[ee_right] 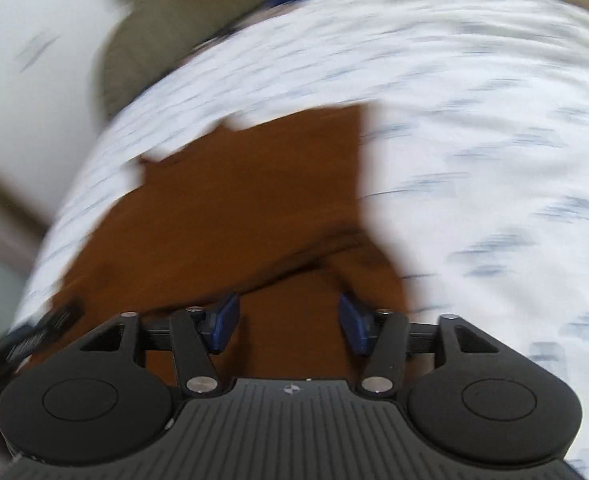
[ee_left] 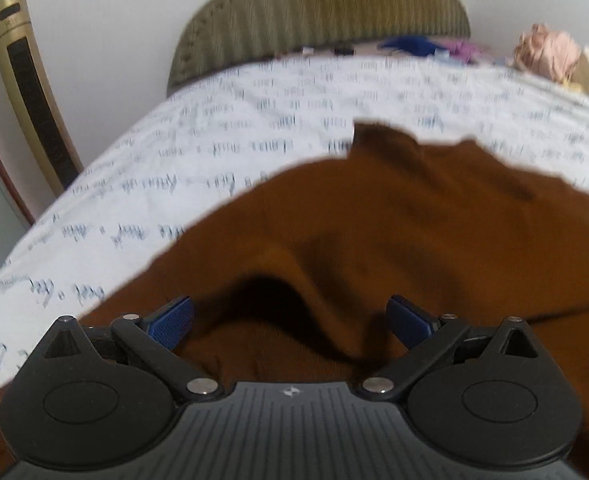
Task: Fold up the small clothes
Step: 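Carry the held sleeve across the sweater body with the right gripper, then open the right gripper to release the sleeve on the body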
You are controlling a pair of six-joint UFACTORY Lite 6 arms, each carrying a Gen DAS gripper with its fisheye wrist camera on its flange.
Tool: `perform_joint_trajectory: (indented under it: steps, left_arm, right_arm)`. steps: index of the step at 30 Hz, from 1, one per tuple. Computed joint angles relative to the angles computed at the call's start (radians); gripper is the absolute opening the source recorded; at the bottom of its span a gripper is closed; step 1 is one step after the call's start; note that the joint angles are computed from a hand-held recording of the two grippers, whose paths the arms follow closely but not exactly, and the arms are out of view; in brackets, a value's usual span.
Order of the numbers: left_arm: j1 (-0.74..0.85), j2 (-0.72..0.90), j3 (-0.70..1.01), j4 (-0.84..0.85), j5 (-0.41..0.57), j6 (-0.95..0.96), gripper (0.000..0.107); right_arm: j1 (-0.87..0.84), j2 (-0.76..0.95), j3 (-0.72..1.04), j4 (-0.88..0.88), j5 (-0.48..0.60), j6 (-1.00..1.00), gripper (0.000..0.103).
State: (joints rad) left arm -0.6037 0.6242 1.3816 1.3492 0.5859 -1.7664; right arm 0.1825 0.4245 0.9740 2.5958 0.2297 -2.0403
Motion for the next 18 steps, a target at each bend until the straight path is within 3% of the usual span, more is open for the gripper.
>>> perform_joint_trajectory:
  steps: [1, 3, 5, 6, 8, 10, 12, 16, 18]
  left_arm:
    - [0.004, 0.008, -0.005, 0.002, -0.012, -0.009, 0.103]
    - [0.002, 0.003, -0.043, 0.029, -0.024, -0.058, 0.103]
    - [0.007, -0.024, -0.088, 0.054, -0.04, -0.102, 0.103]
    - [0.003, -0.048, -0.116, 0.06, -0.041, -0.12, 0.103]
    - [-0.006, -0.12, -0.2, 0.103, -0.048, -0.173, 0.103]
    - [-0.023, -0.236, -0.339, 0.181, -0.055, -0.263, 0.103]
    - [-0.051, -0.373, -0.495, 0.27, -0.057, -0.358, 0.103]
    - [-0.11, -0.68, -0.804, 0.297, -0.056, -0.448, 0.103]
    - [-0.12, -0.82, -0.923, 0.22, -0.091, -0.436, 0.103]
  right_arm:
    - [-0.036, -0.001, -0.011, 0.006, 0.005, 0.002, 0.027]
    - [-0.131, 0.03, -0.029, -0.105, 0.09, 0.131, 0.01]
    - [-0.206, 0.052, -0.023, -0.303, 0.166, 0.306, 0.011]
    - [-0.207, 0.052, -0.002, -0.358, 0.146, 0.334, 0.012]
    - [-0.19, 0.0, -0.032, -0.395, 0.14, 0.303, 0.029]
    - [-0.17, -0.078, -0.087, -0.361, 0.136, 0.237, 0.062]
    - [-0.168, -0.184, -0.171, -0.405, 0.124, 0.214, 0.066]
    - [-0.285, -0.43, -0.388, -0.804, 0.231, 0.465, 0.066]
    - [-0.337, -0.543, -0.478, -1.004, 0.283, 0.62, 0.066]
